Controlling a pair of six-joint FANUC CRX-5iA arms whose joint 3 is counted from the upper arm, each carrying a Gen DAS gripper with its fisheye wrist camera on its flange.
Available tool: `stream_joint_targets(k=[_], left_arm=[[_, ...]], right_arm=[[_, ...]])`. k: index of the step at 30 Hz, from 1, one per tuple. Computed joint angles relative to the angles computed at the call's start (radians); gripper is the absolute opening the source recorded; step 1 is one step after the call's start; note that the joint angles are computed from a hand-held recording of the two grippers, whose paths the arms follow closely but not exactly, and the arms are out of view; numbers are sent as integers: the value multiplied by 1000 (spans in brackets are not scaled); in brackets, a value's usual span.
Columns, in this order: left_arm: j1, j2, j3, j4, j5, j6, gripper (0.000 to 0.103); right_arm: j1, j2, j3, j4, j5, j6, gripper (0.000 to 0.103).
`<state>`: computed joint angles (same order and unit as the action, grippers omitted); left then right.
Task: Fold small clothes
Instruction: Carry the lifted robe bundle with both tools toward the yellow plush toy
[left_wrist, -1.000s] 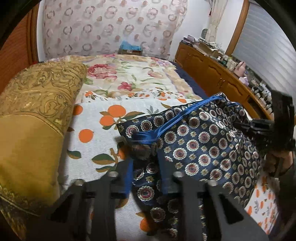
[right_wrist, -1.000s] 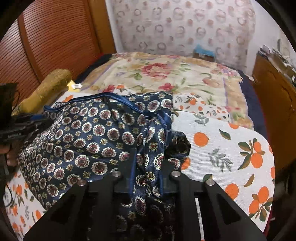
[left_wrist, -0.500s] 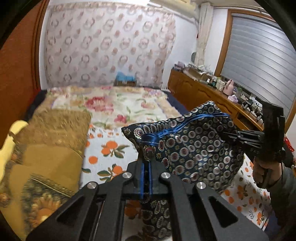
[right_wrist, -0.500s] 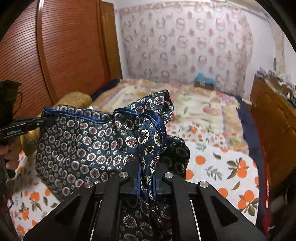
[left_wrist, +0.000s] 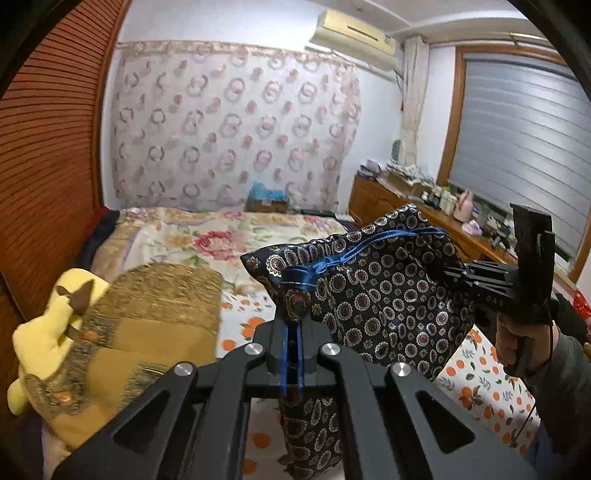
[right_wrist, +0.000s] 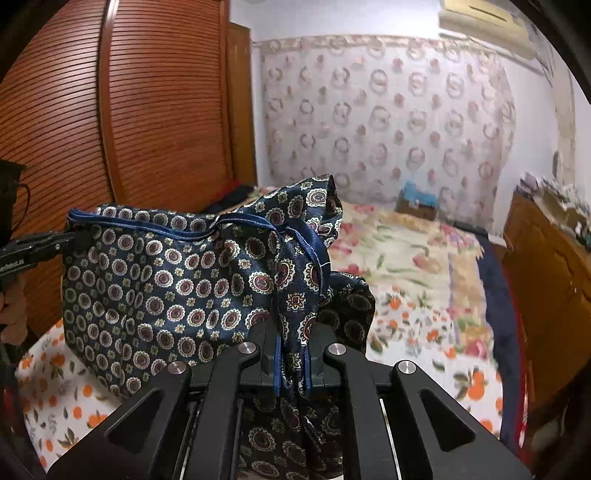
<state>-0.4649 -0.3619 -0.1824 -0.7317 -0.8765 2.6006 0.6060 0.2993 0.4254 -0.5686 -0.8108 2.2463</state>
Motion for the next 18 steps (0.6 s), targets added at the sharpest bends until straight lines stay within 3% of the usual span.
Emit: stream_joint_targets(k=[13, 18], left_arm=[[-103, -177, -107, -239, -228, 251, 0], [-84, -236, -185, -243, -293, 312, 0]], right_arm=[[155, 131, 250, 45, -37, 75, 5], [236, 259, 420, 85, -101, 100, 5]])
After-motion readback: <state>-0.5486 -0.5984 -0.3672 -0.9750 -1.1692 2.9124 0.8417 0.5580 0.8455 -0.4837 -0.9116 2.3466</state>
